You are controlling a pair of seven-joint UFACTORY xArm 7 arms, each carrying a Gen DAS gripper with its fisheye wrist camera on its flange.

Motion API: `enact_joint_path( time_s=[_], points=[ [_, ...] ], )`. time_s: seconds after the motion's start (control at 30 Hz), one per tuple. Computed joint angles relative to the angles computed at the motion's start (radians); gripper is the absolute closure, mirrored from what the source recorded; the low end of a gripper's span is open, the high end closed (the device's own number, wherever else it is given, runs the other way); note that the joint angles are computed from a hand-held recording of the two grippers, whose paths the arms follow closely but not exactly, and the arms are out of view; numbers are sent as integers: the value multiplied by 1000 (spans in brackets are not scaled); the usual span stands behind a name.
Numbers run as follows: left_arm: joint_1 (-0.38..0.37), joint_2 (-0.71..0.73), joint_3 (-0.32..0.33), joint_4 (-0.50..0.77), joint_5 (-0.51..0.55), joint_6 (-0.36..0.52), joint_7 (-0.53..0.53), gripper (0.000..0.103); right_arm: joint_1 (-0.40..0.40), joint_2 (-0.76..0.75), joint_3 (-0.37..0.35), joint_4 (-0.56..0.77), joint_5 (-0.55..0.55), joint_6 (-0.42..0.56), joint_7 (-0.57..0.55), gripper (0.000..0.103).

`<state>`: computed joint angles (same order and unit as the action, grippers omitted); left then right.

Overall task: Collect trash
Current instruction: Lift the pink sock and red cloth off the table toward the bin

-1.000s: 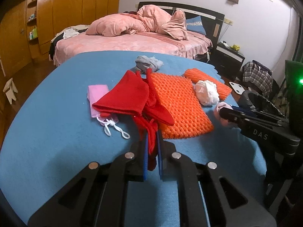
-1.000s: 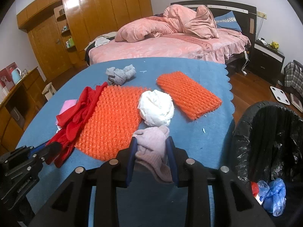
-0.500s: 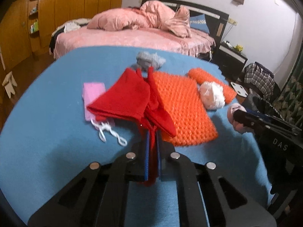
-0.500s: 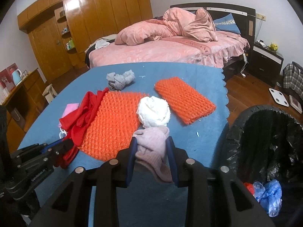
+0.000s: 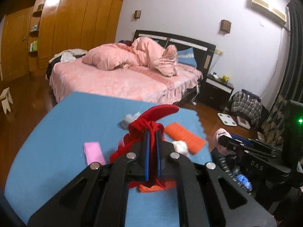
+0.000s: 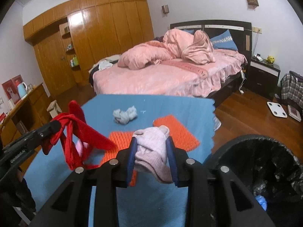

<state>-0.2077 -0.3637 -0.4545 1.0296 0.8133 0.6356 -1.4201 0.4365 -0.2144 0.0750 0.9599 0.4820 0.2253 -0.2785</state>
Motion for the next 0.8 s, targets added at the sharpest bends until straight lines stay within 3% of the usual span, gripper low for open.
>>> enact_joint_path(
  time_s=[0.2,0.4,0.7,0.8],
  points=[
    [-7,40,-21,68,43,-2,-8,98,-8,-31,-19,9,-1,18,-9,72],
    [-39,40,1,25,46,15,-17,98,-8,-22,-20,2,0,18,-15,72],
    [-78,-6,56,-142,-112,-55,45,97,-4,4,2,-51,-4,34,-17,72],
    [-72,-21,56,-177,-154,-79,63,88,-7,13,9,-55,-9,38,-17,72]
  ],
)
